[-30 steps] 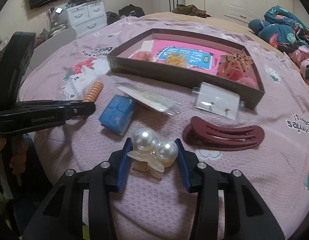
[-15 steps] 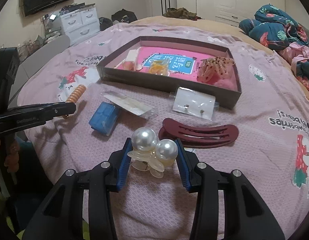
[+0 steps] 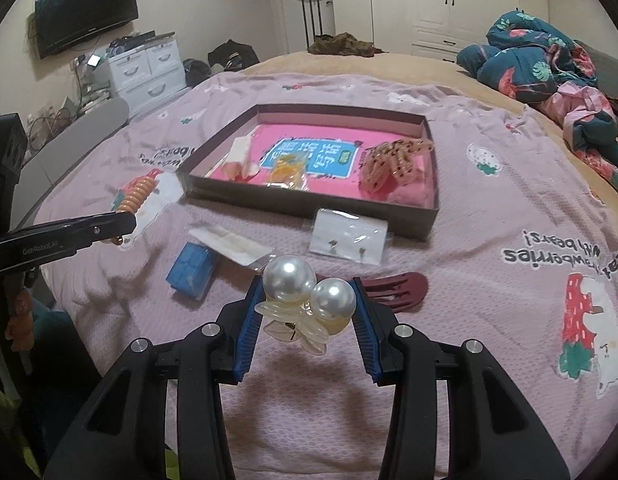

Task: Organize jewelry
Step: 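Lift the spiral hair tie and pearl clip and carry both toward the tray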

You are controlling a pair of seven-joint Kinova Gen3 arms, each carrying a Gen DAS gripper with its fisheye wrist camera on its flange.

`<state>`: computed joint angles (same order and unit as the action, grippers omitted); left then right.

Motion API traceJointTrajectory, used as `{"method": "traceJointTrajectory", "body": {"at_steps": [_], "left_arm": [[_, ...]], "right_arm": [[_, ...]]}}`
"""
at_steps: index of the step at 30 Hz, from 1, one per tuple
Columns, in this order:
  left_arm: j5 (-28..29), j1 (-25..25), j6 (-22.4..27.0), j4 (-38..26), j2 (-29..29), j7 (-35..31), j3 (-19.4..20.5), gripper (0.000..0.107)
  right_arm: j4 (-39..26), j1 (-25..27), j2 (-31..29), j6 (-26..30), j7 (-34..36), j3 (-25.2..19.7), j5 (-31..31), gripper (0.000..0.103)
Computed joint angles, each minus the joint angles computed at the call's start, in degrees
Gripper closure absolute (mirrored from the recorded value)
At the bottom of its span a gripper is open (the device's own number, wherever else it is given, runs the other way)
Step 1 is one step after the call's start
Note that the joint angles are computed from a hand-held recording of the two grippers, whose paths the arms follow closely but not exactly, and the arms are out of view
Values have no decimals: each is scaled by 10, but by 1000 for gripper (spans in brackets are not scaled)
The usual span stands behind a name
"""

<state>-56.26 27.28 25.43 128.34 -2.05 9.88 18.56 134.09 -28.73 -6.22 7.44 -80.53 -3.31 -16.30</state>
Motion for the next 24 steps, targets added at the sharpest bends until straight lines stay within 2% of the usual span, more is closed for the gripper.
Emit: {"method": "traceJointTrajectory", "body": {"at_steps": [7, 13, 21, 24], "left_arm": [[2, 9, 7, -37, 16, -30, -6, 94], [-9, 27, 8, -67, 35, -39, -23, 94], [4, 44, -2, -103, 58, -80, -51, 94], [8, 49, -8, -113, 66, -91, -63, 94]], "right_arm": [[-3, -9, -10, 0, 19, 37, -14, 62], [-6, 17, -14, -9, 7, 28, 8, 62], [-19, 0, -8, -19, 24, 72, 0, 62], [-24, 27, -4, -27, 9, 51, 17, 62]]}}
